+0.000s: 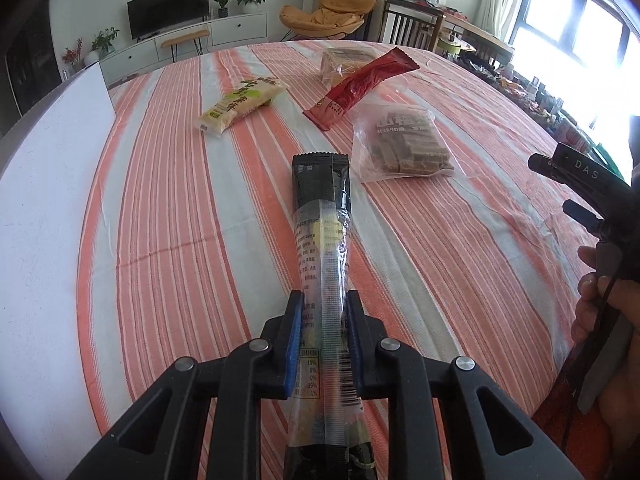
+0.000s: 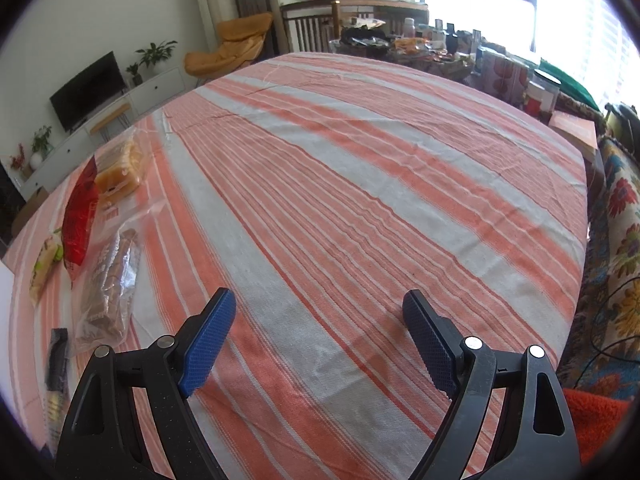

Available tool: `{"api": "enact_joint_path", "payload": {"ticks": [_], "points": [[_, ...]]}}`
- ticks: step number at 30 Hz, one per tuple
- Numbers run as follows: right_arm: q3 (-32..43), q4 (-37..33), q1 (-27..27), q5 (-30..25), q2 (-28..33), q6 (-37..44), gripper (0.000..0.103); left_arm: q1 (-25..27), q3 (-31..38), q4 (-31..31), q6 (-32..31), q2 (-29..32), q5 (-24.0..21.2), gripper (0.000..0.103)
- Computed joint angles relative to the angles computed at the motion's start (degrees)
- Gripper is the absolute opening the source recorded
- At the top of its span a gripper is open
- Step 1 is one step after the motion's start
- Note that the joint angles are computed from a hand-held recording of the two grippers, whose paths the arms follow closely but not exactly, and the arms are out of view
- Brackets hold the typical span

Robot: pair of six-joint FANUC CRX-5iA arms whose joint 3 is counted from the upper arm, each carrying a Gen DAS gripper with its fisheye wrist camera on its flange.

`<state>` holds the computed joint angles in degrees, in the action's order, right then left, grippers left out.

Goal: Organize snacks
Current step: 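Grasp the brown hawthorn bar bag with the right tool while the left tool holds the stick, then carry both snacks over the cardboard box and open both tools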

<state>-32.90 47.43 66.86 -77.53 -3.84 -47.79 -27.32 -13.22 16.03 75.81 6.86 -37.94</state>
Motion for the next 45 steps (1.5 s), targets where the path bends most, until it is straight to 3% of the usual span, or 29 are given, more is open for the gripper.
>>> {"api": "enact_joint_path", "payload": {"ticks": [4, 6, 9, 14, 19, 22, 25, 27, 31, 32, 34, 38, 45], "points": [[-9.1, 10.2, 1.5, 5.7, -7.5, -12.9, 0.088, 1.2, -1.8, 5.7, -2.8, -0.4, -0.2, 0.019], [-9.2, 10.1, 0.4, 8.7, -8.8, -11.8, 0.089, 1.6, -3.1, 7.6, -3.8, -1.2, 0.2, 0.019], [-5.5, 9.3, -3.8, 17.0, -7.7, -0.9, 0.089, 1.8, -5.0, 10.2, -5.3, -2.6, 0.7, 0.019], [12.7, -8.0, -10.3, 23.5, 4.0, 29.0, 0.088, 2.3, -7.0, 13.9, -7.8, -5.7, 0.9, 0.019], [33.4, -23.4, -14.8, 12.1, 19.9, 48.7, 0.088, 4.2, -9.3, 16.4, -9.6, -10.9, 1.3, 0.019], [37.6, -21.3, -13.7, 7.3, 25.0, 52.7, 0.095, 5.6, -10.2, 16.9, -10.3, -13.7, 0.7, 0.019], [34.7, -19.7, -12.9, 8.9, 23.4, 52.5, 0.09, 6.5, -10.9, 17.7, -11.4, -15.6, 0.0, 0.019], [31.4, -18.6, -12.4, 10.9, 20.6, 51.1, 0.065, 6.7, -11.6, 18.9, -12.5, -16.8, 0.0, 0.019], [24.8, -19.7, -12.2, 15.9, 14.2, 46.0, 0.057, 6.8, -12.3, 21.0, -14.3, -17.8, -0.8, 0.019], [22.4, -18.8, -11.6, 17.1, 12.3, 43.5, 0.044, 6.7, -12.3, 21.3, -14.4, -17.9, -1.0, 0.019], [17.3, -18.2, -10.8, 21.4, 7.7, 38.7, 0.044, 6.6, -12.4, 21.9, -14.6, -18.2, -1.5, 0.019], [9.8, -16.0, -8.9, 25.0, 1.5, 31.3, 0.044, 6.6, -12.5, 22.8, -15.0, -18.5, -2.3, 0.019], [-6.2, -0.2, -6.9, 37.8, -11.2, 5.9, 0.044, 7.6, -13.1, 25.3, -15.9, -19.8, -3.5, 0.019]]}}
